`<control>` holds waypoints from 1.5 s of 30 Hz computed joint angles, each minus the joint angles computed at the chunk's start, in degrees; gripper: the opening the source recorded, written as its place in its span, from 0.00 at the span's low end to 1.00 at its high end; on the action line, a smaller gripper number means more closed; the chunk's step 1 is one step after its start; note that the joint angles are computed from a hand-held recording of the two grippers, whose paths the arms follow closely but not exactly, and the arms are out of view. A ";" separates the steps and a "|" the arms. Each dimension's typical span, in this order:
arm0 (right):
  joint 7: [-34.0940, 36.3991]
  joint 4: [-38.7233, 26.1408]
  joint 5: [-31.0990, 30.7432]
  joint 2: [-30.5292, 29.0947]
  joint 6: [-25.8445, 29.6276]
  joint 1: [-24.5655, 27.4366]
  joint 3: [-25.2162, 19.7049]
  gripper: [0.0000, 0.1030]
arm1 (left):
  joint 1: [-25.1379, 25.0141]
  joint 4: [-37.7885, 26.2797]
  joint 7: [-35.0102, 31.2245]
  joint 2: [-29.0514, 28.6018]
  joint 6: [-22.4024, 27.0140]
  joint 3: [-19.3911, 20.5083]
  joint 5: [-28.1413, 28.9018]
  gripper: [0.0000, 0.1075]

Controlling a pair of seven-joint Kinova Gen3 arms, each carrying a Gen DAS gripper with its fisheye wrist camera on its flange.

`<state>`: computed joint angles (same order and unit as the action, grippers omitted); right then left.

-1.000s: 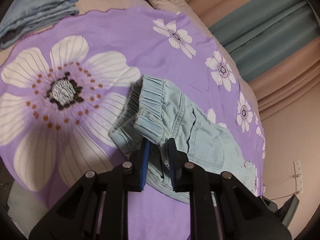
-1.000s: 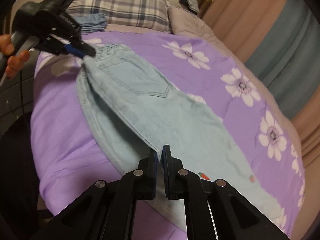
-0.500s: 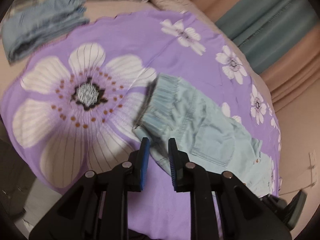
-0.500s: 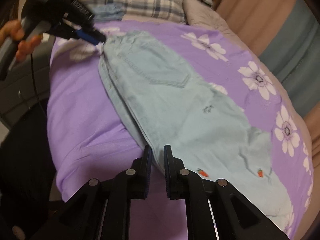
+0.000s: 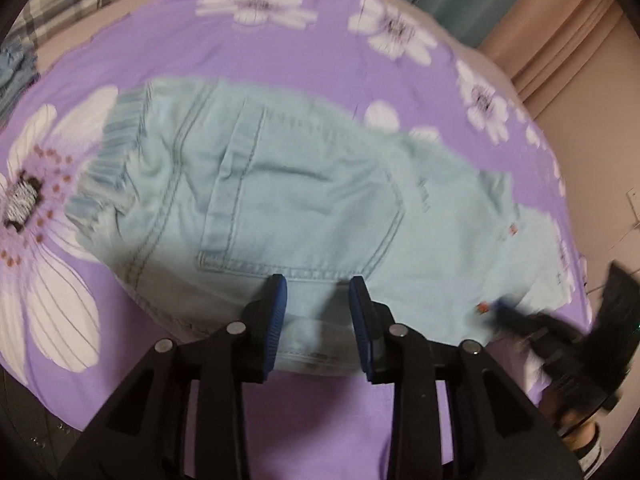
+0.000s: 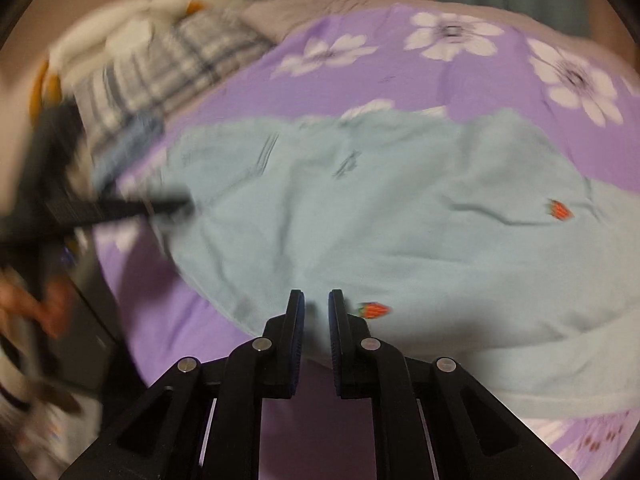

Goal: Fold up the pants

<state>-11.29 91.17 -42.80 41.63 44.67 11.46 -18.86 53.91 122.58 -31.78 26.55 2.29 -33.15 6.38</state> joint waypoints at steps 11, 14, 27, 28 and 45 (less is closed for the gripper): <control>-24.61 -14.44 -7.63 9.67 4.24 13.78 4.60 0.19 | -0.50 -8.38 0.64 -0.33 5.77 1.60 -7.60 0.34; -29.89 -18.15 -5.14 12.28 3.72 16.29 0.76 0.19 | -7.31 -12.51 -3.46 0.73 5.55 9.57 -7.51 0.37; -35.07 -29.88 -1.94 13.65 6.60 7.33 3.69 0.05 | -25.41 -19.33 -9.00 5.98 7.69 29.23 -7.54 0.37; -36.49 -31.40 0.25 13.00 6.00 4.67 5.00 0.05 | -25.85 -18.89 -9.18 5.85 7.14 29.54 -6.94 0.37; -50.96 -43.95 4.95 23.76 15.04 11.62 -3.06 0.36 | -27.62 -16.74 -13.85 6.00 3.71 31.47 -2.50 0.40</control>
